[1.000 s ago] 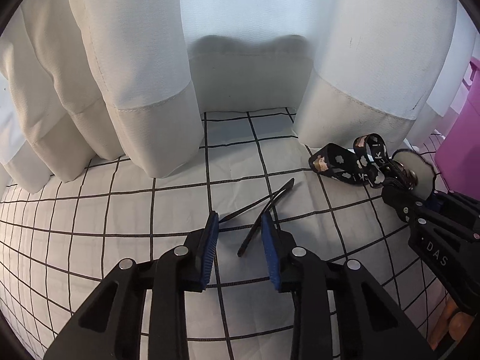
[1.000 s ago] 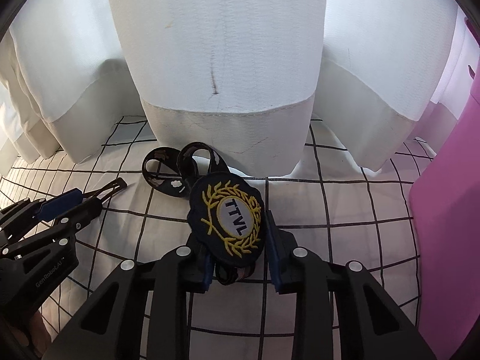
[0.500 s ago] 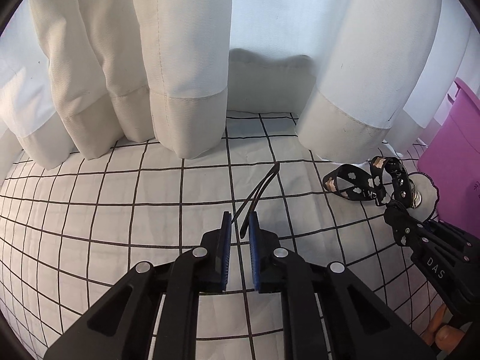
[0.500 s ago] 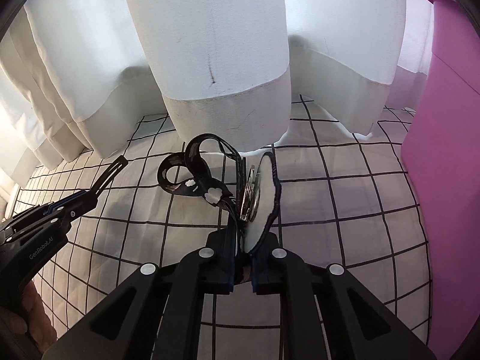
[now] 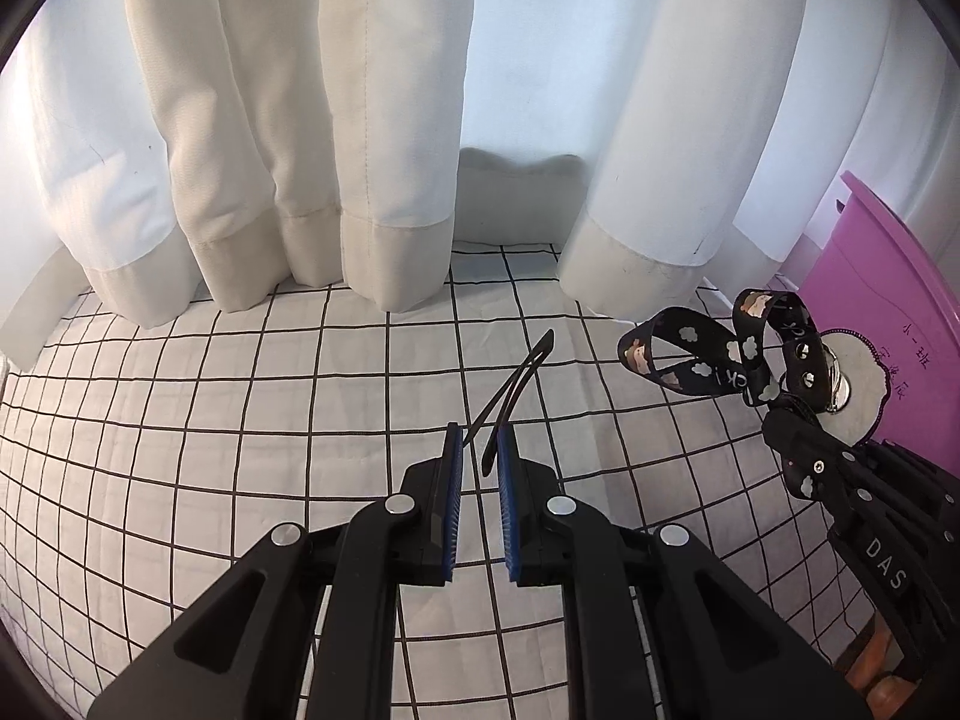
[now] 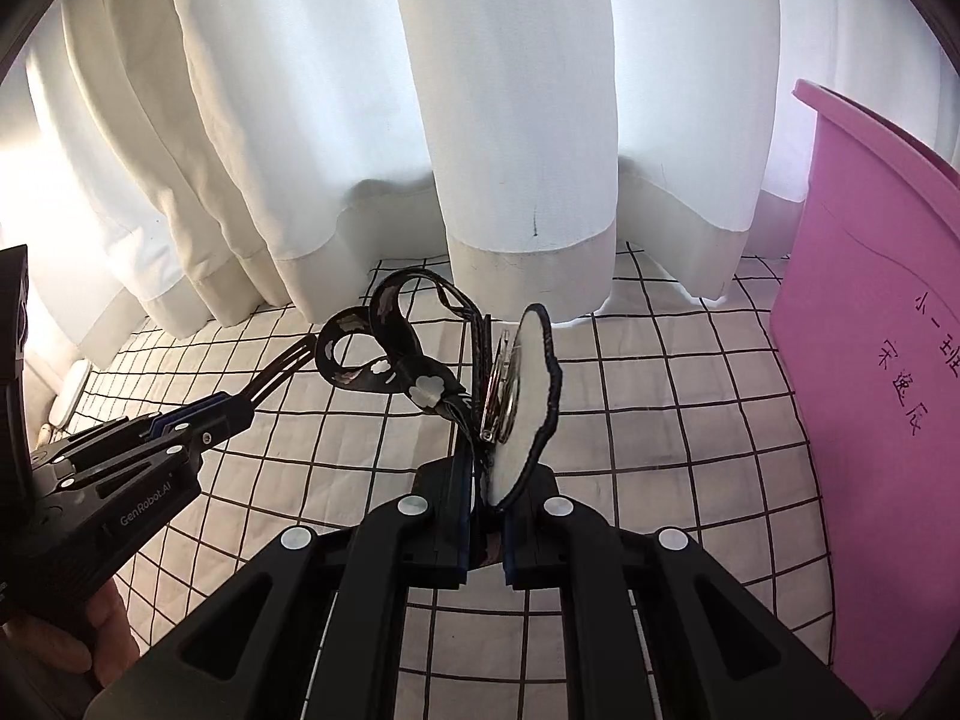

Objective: Organize jewelry
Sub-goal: 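Close the left tool on the brown hair clip while the right tool grasps the black badge keychain, then carry the hair clip and badge keychain over the pink tub with both tools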

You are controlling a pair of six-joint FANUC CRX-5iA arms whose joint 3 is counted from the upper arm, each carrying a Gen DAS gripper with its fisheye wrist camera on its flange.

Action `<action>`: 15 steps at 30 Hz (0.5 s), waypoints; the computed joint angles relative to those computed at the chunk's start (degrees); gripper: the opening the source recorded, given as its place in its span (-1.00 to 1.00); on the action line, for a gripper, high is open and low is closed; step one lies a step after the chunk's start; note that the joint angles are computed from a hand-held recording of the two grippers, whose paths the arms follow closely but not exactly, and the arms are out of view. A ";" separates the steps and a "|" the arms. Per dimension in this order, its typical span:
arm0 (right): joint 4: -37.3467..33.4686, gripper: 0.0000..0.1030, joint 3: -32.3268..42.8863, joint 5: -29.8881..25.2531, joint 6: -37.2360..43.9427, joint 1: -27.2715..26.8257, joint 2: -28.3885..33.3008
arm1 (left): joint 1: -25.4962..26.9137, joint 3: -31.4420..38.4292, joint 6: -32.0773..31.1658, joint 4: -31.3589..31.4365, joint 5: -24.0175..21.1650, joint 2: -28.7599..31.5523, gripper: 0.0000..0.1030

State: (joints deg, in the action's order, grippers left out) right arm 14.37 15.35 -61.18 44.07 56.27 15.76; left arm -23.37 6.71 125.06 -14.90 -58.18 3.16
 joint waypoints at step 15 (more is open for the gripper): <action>10.39 -0.85 0.23 -2.34 -3.85 -0.13 -8.16 | -8.69 18.68 -2.49 -5.39 -2.79 4.52 -0.78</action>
